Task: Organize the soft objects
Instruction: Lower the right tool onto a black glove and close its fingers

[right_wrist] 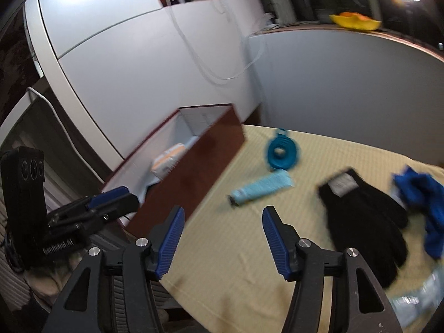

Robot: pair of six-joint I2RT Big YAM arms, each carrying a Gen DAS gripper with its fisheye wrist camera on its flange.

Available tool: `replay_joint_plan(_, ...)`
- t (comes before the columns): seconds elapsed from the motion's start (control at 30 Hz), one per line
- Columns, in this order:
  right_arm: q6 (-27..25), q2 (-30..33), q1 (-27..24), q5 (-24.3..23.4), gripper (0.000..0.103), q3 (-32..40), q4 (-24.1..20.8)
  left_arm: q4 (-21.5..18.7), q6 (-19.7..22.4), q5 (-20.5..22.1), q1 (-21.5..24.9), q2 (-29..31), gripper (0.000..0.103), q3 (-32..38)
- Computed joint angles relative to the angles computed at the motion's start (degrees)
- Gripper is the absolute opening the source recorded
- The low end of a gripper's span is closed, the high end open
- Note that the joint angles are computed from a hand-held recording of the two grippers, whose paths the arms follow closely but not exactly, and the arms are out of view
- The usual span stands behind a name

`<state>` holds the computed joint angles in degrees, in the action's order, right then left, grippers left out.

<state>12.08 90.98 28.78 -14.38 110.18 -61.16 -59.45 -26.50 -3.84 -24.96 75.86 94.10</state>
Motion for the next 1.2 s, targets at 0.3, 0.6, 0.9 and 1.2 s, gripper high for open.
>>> replay_joint_plan(0.3, 1.47, -12.94, -6.14, 2.58, 0.066, -15.57, 2.16, 0.25, -0.34, 2.02, -4.78, 0.66, 0.049, -0.6)
replay_joint_plan(0.6, -0.38, -15.82, -12.12, 1.67, 0.067, -18.97, 1.01, 0.9, -1.34, 4.68, -8.28, 4.57, 0.05, 1.01)
replay_joint_plan(0.9, 4.59, -7.29, -18.34, -8.81, 0.067, -13.26, -1.31, 0.41, -1.77, 8.96, -9.59, 10.8, 0.05, 5.22)
replay_joint_plan(1.2, 2.29, 2.5, -18.24, -8.91, 0.066, -2.58, -8.29, 0.1, -3.09, 12.39, -9.74, 14.99, 0.05, 8.04)
